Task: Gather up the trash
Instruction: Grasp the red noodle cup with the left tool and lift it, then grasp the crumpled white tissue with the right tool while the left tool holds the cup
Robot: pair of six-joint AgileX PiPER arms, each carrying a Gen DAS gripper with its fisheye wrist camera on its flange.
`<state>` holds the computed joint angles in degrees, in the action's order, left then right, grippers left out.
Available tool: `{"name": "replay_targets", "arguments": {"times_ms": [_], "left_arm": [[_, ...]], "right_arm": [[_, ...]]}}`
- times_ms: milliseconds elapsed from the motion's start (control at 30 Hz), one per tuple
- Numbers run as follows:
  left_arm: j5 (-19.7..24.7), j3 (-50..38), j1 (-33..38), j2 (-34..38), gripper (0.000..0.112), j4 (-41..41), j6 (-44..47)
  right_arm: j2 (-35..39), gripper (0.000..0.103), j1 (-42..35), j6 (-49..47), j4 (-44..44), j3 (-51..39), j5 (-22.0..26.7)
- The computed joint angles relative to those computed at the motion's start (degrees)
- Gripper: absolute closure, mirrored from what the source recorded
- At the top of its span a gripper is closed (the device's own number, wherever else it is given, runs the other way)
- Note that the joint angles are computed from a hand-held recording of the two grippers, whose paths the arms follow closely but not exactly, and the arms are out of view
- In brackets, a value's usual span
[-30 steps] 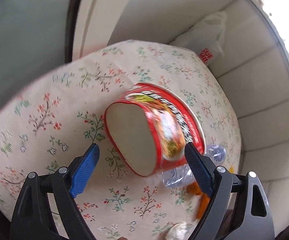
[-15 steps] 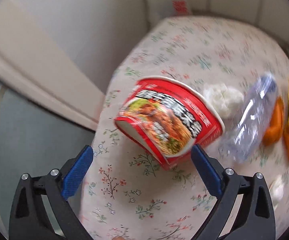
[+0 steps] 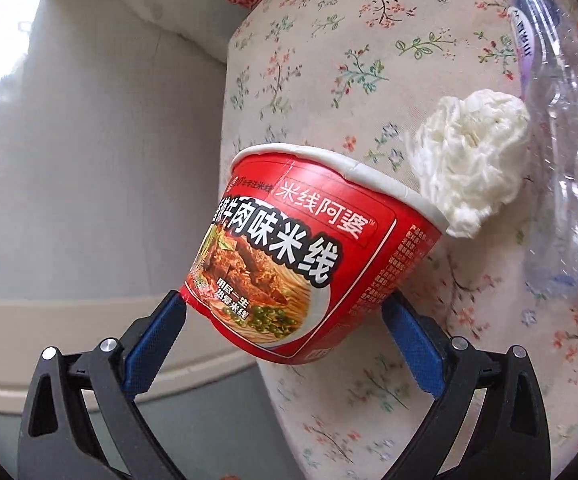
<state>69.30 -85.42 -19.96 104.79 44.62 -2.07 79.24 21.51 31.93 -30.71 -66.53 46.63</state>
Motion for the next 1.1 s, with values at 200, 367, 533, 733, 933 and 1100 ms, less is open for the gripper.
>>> {"name": "replay_targets", "arguments": {"times_ms": [200, 367, 533, 733, 933, 1100], "left_arm": [[-3.82, 0.15, -0.35, 4.19, 0.023, 10.50, -9.35], [-7.15, -4.07, 3.98, 4.73, 0.037, 8.41, -18.35], [-10.61, -2.29, 8.25, -1.43, 0.038, -0.30, -20.76], [-12.86, 5.82, 9.82, -15.80, 0.038, -14.00, -22.83], [-14.48, 11.99, 8.58, -26.34, 0.038, -23.25, -25.04], [-15.55, 16.23, 4.23, -33.88, 0.038, -23.79, -29.79]], "right_arm": [[0.54, 0.007, -0.46, -0.62, 0.80, -0.43, -0.22], [0.95, 0.007, -3.17, -3.51, 5.11, -0.97, -0.22], [1.82, 0.007, -8.82, -13.42, 18.67, -1.91, 0.28], [1.66, 0.007, -11.86, -26.99, 33.47, -1.82, 4.94], [1.50, 0.007, -5.45, -26.97, 29.89, 1.16, 7.89], [1.35, 0.012, -0.39, -26.59, 29.86, 3.41, 8.89]]}}
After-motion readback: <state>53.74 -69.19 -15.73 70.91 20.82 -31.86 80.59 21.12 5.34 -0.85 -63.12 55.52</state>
